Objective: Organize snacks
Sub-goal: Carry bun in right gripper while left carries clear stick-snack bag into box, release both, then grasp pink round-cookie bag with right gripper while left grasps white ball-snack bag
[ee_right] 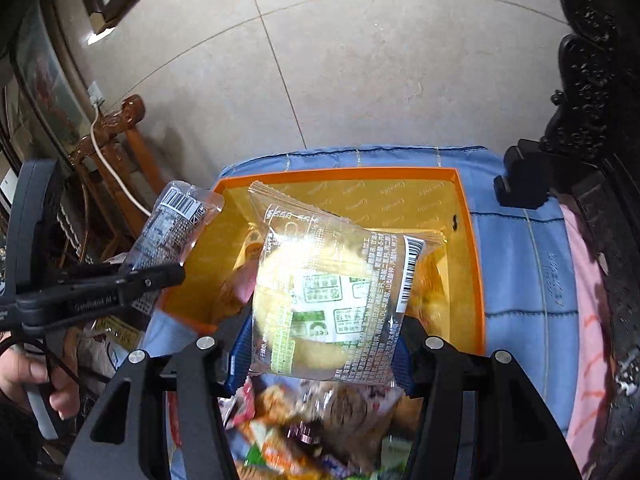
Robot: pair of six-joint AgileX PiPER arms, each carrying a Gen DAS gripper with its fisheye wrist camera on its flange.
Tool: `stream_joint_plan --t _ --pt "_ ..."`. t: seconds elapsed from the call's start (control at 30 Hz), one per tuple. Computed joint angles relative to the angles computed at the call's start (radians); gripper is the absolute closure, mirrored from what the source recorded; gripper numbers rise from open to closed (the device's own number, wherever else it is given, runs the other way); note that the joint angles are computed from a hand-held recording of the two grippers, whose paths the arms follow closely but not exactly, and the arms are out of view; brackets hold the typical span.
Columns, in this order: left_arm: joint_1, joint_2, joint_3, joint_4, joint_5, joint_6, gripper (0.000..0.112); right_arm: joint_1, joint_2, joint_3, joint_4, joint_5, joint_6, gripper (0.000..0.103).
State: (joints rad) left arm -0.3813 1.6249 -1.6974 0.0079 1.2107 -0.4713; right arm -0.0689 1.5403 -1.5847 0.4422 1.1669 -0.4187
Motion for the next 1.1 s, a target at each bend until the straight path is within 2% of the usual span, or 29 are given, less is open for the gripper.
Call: stream_joint_plan --t 0.13,0.37,0.4,0.43,0.47,0.5,0.57,0.8,1.1 --pt "0.033 0.063 -0.042 -0.033 -0.016 0.029 0.086 0.029 0.072 -0.038 -0.009 -0.022 0.024 0.047" --pt "0.051 0.138 -0.096 -0.044 -0.009 0.029 0.082 0.077 0.11 -0.033 -0.036 -0.079 0.071 0.046" --pt "0.052 0.148 -0.107 -0.037 -0.002 0.017 0.075 0.094 0.114 -0.026 -0.079 -0.107 0.11 0.044" --pt "0.049 0.158 -0.114 -0.011 0.003 -0.024 0.062 0.104 0.119 -0.029 -0.112 -0.116 0.138 0.039" --pt "0.043 0.16 -0.116 0.018 0.006 -0.06 0.022 0.121 0.114 -0.024 -0.165 -0.13 0.18 0.028" --pt "0.029 0.141 -0.094 0.065 -0.017 -0.109 0.014 0.126 0.085 0.011 -0.196 -0.169 0.196 0.019" --pt "0.018 0.103 -0.051 0.093 -0.056 -0.117 0.014 0.106 0.043 0.064 -0.152 -0.198 0.148 0.017" --pt "0.046 0.002 0.052 0.059 -0.044 -0.091 0.014 -0.009 -0.085 0.18 -0.068 -0.116 0.06 0.017" --pt "0.056 -0.224 0.315 0.041 -0.051 -0.084 0.014 -0.087 -0.299 0.37 -0.021 -0.03 0.012 0.017"
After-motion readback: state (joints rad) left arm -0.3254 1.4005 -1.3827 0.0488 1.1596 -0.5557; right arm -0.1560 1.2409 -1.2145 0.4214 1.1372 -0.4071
